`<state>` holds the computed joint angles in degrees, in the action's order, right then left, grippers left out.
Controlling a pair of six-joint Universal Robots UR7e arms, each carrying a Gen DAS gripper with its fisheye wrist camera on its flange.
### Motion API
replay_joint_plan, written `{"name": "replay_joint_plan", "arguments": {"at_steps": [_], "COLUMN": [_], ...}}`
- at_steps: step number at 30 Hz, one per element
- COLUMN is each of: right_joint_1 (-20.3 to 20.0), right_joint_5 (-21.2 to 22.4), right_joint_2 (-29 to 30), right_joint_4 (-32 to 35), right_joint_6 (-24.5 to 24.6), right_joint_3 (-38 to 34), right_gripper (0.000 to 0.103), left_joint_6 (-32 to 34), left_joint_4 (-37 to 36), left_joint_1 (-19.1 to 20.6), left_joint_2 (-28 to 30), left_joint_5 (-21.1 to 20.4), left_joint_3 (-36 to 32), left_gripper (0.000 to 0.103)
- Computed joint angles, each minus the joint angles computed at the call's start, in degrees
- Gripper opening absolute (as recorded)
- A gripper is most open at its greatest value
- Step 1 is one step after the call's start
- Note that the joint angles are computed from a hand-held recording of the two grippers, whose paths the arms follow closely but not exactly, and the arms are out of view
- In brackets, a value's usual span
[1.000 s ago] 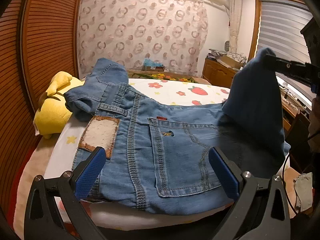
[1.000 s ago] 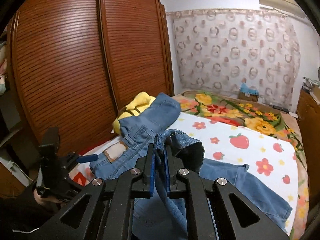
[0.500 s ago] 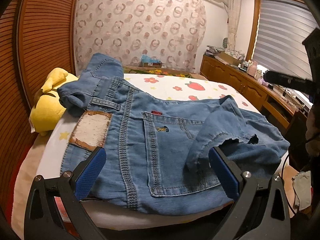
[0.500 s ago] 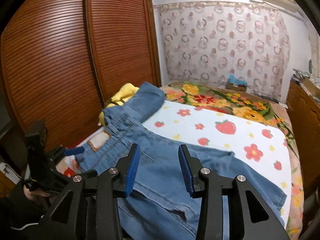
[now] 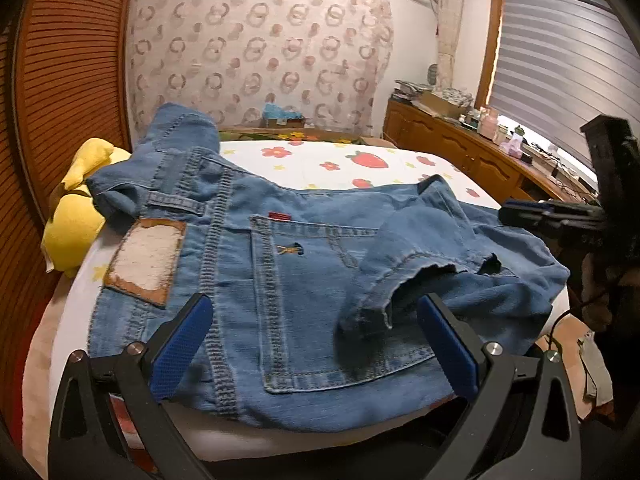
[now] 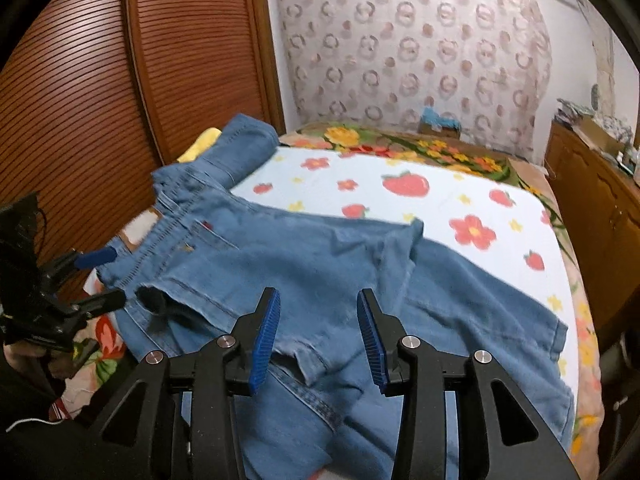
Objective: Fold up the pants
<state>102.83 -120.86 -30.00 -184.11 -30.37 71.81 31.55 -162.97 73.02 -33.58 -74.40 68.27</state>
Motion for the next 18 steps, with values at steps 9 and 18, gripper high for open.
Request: {"name": "replay_joint_plan", "arguments": {"at_steps": [9,18], "right_joint_1": [-0.4,-1.3], "right_joint_5": [-2.7,-0.3], "right_joint_2": [2.8,3.4], "right_joint_4": [8.2,13.3], "right_joint_6": [6.5,9.1], "right_joint_3": [-5.8,-8.5], "right_gripper": [0.041,0.041], "left_joint_6": [3.2,3.6], "left_joint_4": [7.6,9.3], "left_joint_1": [-0.5,-0.5], "left_joint_2": [2.5,3.7], "left_joint_5": [-2.0,-2.2], "left_joint_3": [-3.5,-4.7], "left_gripper": [0.054,0.022]}}
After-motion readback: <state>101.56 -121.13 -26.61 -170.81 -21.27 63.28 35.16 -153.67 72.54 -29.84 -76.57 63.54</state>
